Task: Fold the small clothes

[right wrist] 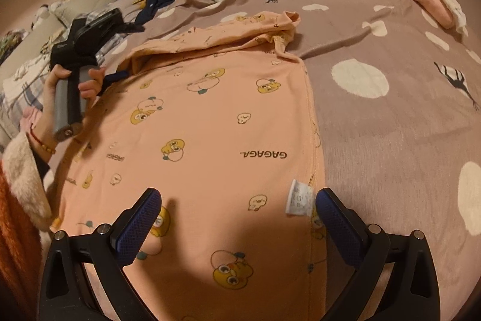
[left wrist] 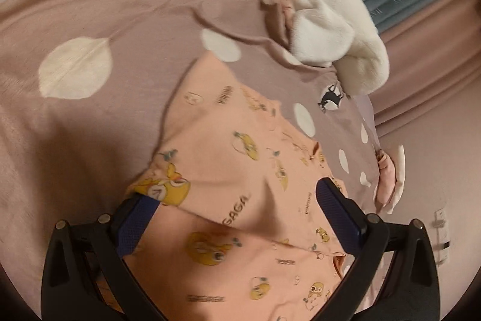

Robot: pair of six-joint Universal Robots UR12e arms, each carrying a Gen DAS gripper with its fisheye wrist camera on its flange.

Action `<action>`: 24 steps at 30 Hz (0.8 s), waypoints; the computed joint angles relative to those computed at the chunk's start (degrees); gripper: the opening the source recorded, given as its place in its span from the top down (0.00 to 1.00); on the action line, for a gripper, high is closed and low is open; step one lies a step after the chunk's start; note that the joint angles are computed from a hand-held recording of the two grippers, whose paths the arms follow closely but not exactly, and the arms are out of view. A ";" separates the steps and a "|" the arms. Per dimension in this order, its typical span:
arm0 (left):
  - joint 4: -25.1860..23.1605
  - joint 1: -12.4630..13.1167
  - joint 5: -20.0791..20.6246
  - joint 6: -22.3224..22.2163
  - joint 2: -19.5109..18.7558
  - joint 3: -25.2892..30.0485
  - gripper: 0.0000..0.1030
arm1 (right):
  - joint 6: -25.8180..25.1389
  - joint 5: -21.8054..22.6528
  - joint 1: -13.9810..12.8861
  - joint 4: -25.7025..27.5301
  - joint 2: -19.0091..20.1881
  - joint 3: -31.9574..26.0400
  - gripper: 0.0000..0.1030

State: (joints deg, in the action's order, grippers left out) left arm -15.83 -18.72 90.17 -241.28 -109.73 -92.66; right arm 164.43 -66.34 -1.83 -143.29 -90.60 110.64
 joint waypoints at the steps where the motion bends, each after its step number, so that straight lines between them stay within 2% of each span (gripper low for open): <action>1: 0.51 0.27 -0.93 -0.06 0.15 -0.39 0.01 | 0.19 -0.39 0.15 -0.28 0.18 -0.09 0.01; 5: -0.13 -0.13 0.70 1.35 0.42 -0.64 0.05 | 1.07 -1.56 0.61 -0.87 0.49 -0.32 0.01; 8: -2.80 -0.58 2.33 3.37 0.50 -0.35 0.11 | 1.25 -1.78 0.66 -0.95 0.56 -0.39 0.01; 12: -7.71 -1.40 4.55 7.65 1.03 0.45 0.12 | 1.78 -2.13 0.76 -1.12 0.30 -0.16 0.01; 14: -8.17 -1.61 5.28 7.60 1.28 0.29 0.10 | 1.77 -2.30 0.85 -0.93 0.13 -0.12 0.01; 16: -7.79 -1.80 6.17 5.55 1.91 -0.58 0.06 | 2.00 -2.26 0.84 -0.78 0.01 -0.11 0.01; 17: -8.03 -1.91 6.78 4.63 2.16 -0.78 0.01 | 2.13 -2.19 0.81 -0.63 -0.04 -0.12 0.01; 19: -8.90 -2.32 8.78 2.58 2.89 -1.49 0.01 | 2.50 -2.11 0.78 -0.47 -0.12 -0.14 0.01; 23: -10.68 -3.01 10.20 4.66 4.72 -3.32 0.01 | 3.15 -1.67 0.68 0.25 -0.59 -0.14 0.01; 24: -9.87 -3.48 10.73 5.26 5.59 -4.58 0.01 | 3.36 -1.88 0.73 0.36 -0.76 -0.13 0.01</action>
State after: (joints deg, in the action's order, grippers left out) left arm -25.69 -22.19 100.90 -236.02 -104.14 -97.24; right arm 167.80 -68.22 -1.10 -142.93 -91.36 110.51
